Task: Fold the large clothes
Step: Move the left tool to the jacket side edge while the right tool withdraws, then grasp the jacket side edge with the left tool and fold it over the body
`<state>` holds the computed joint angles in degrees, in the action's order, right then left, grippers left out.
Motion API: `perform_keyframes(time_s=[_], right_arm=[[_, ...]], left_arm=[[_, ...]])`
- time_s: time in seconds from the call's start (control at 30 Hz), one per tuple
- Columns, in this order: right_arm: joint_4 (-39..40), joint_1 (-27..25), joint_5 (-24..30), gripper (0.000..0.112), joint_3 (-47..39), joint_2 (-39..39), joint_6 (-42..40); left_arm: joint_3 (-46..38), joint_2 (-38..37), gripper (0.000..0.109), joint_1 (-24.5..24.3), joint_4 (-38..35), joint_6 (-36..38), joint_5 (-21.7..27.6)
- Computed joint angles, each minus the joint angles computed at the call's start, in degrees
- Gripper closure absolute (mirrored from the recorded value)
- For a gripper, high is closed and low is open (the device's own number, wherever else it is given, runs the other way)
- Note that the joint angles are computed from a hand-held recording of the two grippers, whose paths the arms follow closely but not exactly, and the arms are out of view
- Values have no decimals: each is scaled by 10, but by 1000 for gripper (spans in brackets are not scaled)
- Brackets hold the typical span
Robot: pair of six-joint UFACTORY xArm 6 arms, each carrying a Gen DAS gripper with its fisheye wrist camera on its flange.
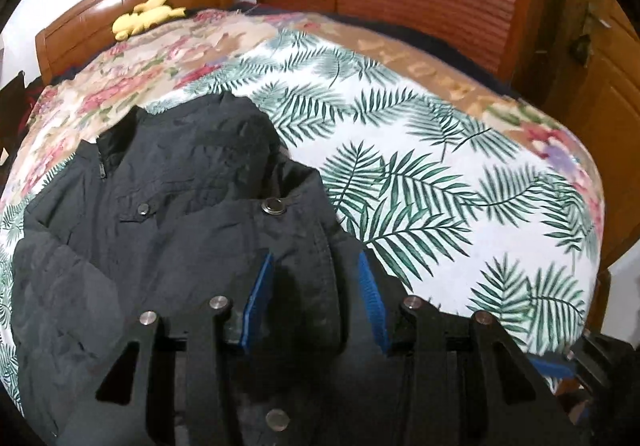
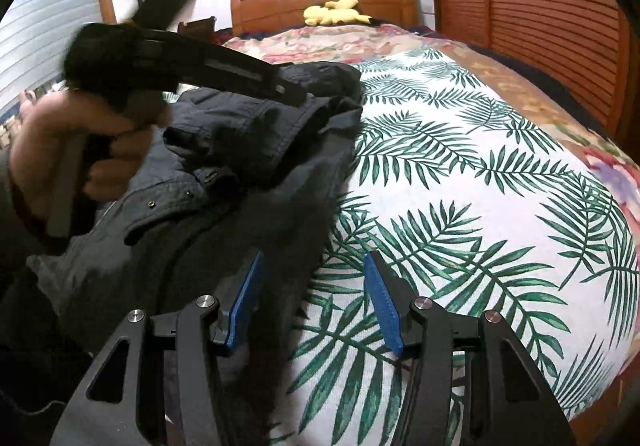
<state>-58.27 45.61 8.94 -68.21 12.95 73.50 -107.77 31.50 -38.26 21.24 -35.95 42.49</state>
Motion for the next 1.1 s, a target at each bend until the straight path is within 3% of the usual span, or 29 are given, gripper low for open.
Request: perform_keyframes(time_s=[0.27, 0.37, 0.53, 0.67, 0.73, 0.8, 1.1], right_arm=[[-19, -1, -15, 59, 3, -7, 12], [-5, 1, -16, 59, -1, -3, -4], [9, 6, -10, 59, -8, 5, -22], [20, 8, -6, 59, -14, 11, -32], [33, 10, -3, 59, -20, 17, -44], [41, 12, 1, 59, -27, 23, -54], [82, 28, 20, 59, -70, 56, -99]], left_arm=[[-165, 112, 67, -16, 45, 29, 148], [-184, 127, 67, -15, 64, 33, 179], [-156, 117, 67, -1, 65, 37, 189], [-117, 97, 67, 7, 81, 28, 181], [-81, 76, 79, 14, 88, 22, 160], [-45, 53, 100, 19, 91, 13, 140], [191, -152, 104, 44, 213, -107, 14]])
